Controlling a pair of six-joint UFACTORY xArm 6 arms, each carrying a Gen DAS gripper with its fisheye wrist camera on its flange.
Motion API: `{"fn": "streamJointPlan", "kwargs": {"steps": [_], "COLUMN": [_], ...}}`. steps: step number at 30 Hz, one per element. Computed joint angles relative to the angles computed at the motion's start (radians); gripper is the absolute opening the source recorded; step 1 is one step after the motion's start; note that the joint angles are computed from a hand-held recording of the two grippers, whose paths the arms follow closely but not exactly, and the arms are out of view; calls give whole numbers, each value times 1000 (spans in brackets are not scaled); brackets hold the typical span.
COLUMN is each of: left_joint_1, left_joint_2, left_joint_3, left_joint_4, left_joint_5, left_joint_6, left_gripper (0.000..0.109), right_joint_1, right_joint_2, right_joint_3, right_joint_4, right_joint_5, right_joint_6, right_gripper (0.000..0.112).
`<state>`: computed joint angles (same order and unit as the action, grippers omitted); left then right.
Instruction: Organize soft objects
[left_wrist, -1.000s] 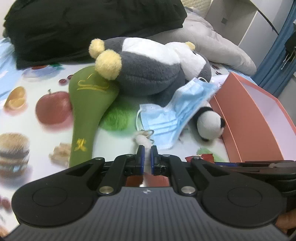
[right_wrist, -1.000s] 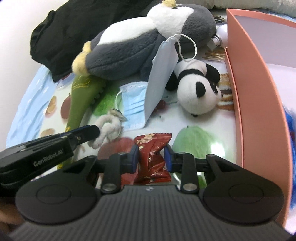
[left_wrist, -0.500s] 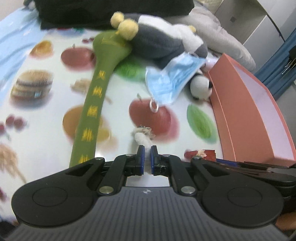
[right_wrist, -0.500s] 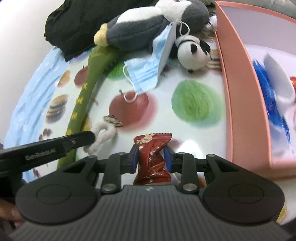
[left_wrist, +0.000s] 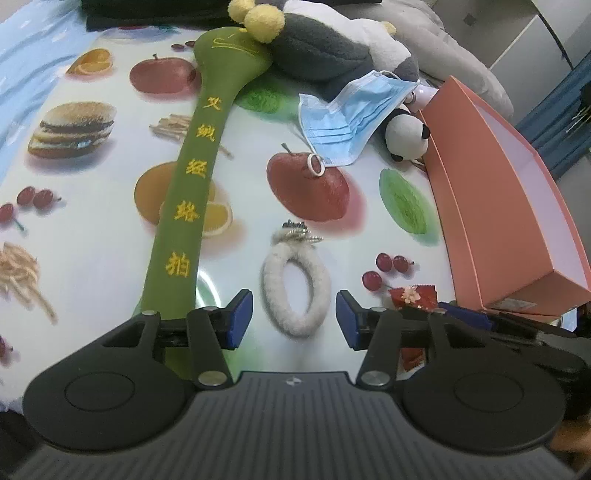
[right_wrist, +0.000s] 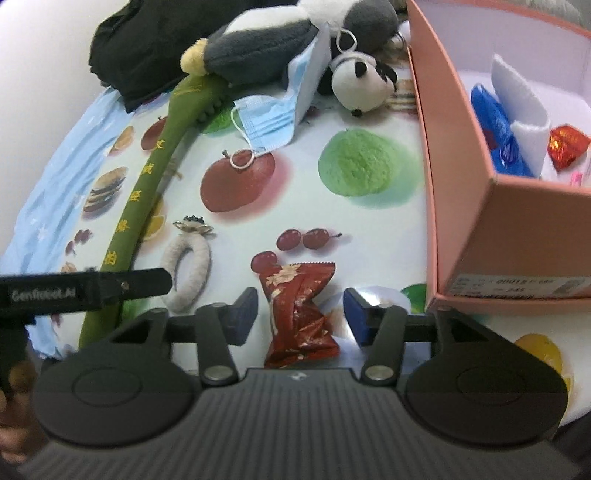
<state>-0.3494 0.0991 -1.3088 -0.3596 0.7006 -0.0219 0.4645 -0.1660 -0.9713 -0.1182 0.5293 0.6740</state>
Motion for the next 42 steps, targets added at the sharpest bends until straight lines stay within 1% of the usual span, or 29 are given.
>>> {"fn": "streamJointPlan", "kwargs": {"steps": [4, 8, 10, 12, 13, 14, 15, 17, 20, 24, 26, 29, 31, 32, 36, 40, 42], "left_joint_1": [-12, -24, -30, -38, -43, -47, -52, -62, -72, -82, -86, -93, -94, -94, -84, -76, -70], "left_joint_2": [35, 55, 66, 72, 72, 71, 71, 76, 77, 83, 85, 82, 82, 83, 85, 73, 63], "left_joint_3": [-37, -48, -54, -56, -50, -45, -42, -45, -41, -44, -53, -44, -41, -44, -53, -44, -39], "left_joint_4": [30, 36, 41, 59, 70, 78, 87, 147, 195, 255, 249, 279, 285, 278, 244, 205, 181], "left_joint_5": [-12, -34, -32, -32, -40, -48, -52, -46, -55, -59, -43, -53, -60, -56, -47, -56, -59], "left_joint_6": [12, 21, 22, 21, 21, 26, 37, 14, 5, -24, -11, -38, -58, -58, -68, -78, -76], "left_gripper": [58, 58, 58, 58, 58, 58, 58, 56, 56, 49, 43, 37, 31, 22, 17, 16, 15], "right_joint_1": [11, 30, 38, 43, 46, 45, 44, 41, 39, 32, 29, 20, 16, 15, 9, 4, 7], "right_joint_2": [6, 9, 16, 19, 20, 19, 16, 8, -7, -19, -22, -21, -20, -19, -17, -30, -39], "right_joint_3": [10, 21, 13, 7, 1, -1, 0, 3, 15, 38, 43, 48, 47, 46, 34, 34, 31], "right_joint_4": [-14, -86, -127, -164, -185, -188, -183, -191, -210, -218, -215, -199, -197, -193, -170, -143, -152], "right_joint_5": [-18, -48, -35, -20, -5, 3, 6, 15, 25, 13, 5, -10, -11, -10, 5, 4, 12], "right_joint_6": [-21, -10, 5, 21, 31, 29, 29, 41, 62, 90, 97, 106, 104, 101, 103, 106, 111], "right_gripper": [55, 54, 52, 49, 41, 35, 35, 35, 34, 33, 33, 33, 33, 33, 33, 33, 33]}}
